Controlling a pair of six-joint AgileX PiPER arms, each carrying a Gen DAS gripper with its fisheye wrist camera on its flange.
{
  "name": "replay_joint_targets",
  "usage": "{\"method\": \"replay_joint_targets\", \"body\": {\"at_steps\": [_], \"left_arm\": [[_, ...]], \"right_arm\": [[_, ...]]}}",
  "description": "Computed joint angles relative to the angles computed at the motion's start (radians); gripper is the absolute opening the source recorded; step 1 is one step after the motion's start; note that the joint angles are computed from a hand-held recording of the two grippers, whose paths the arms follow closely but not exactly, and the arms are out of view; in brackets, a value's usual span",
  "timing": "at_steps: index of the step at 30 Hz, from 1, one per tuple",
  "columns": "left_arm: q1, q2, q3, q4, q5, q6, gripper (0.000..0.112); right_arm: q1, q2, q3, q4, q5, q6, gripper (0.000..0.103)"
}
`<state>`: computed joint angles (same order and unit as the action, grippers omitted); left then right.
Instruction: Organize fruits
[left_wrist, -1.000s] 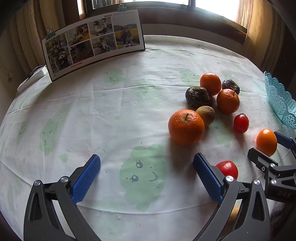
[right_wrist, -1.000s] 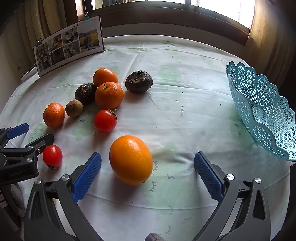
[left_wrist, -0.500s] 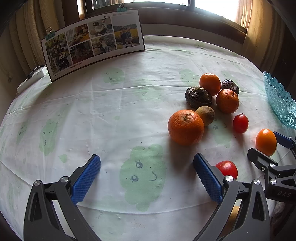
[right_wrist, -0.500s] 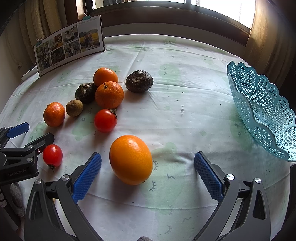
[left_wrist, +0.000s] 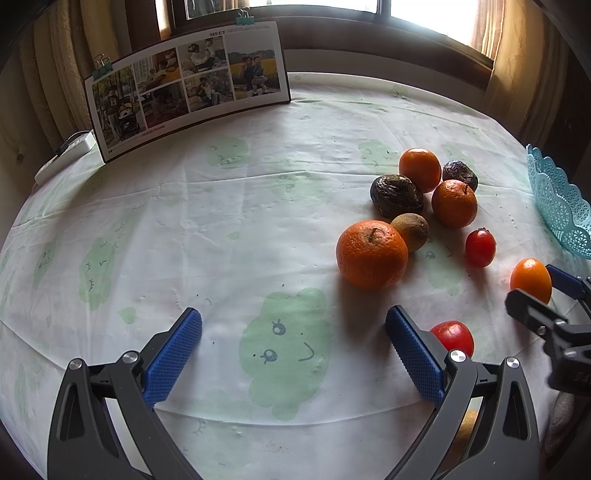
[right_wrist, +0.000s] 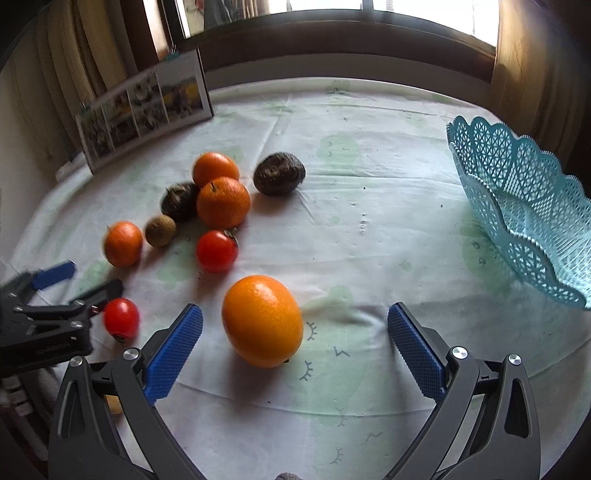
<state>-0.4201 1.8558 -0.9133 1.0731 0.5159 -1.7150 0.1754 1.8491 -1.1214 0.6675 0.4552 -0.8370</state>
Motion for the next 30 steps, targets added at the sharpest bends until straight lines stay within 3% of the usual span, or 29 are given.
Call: {"method": "replay_joint_targets", "body": {"at_steps": [3, 12, 30], "left_arm": [[0.0, -0.02, 0.014, 0.018, 0.004, -0.033, 0.098], [-0.032, -0.082, 0.08, 0.206, 0.033, -0.279, 0.098], [-0.061, -0.071, 0.075, 0.237, 0.069, -0.284, 0.098]], "right_arm": [[-0.032, -0.017, 0.023, 0.167, 0.037, -0.176, 0.101], [-0.062, -0.065, 0.081, 0.361, 0.046, -0.372, 0.101], [-0.095, -0.09, 0.097, 0.457, 0.095, -0.468, 0.101]]}}
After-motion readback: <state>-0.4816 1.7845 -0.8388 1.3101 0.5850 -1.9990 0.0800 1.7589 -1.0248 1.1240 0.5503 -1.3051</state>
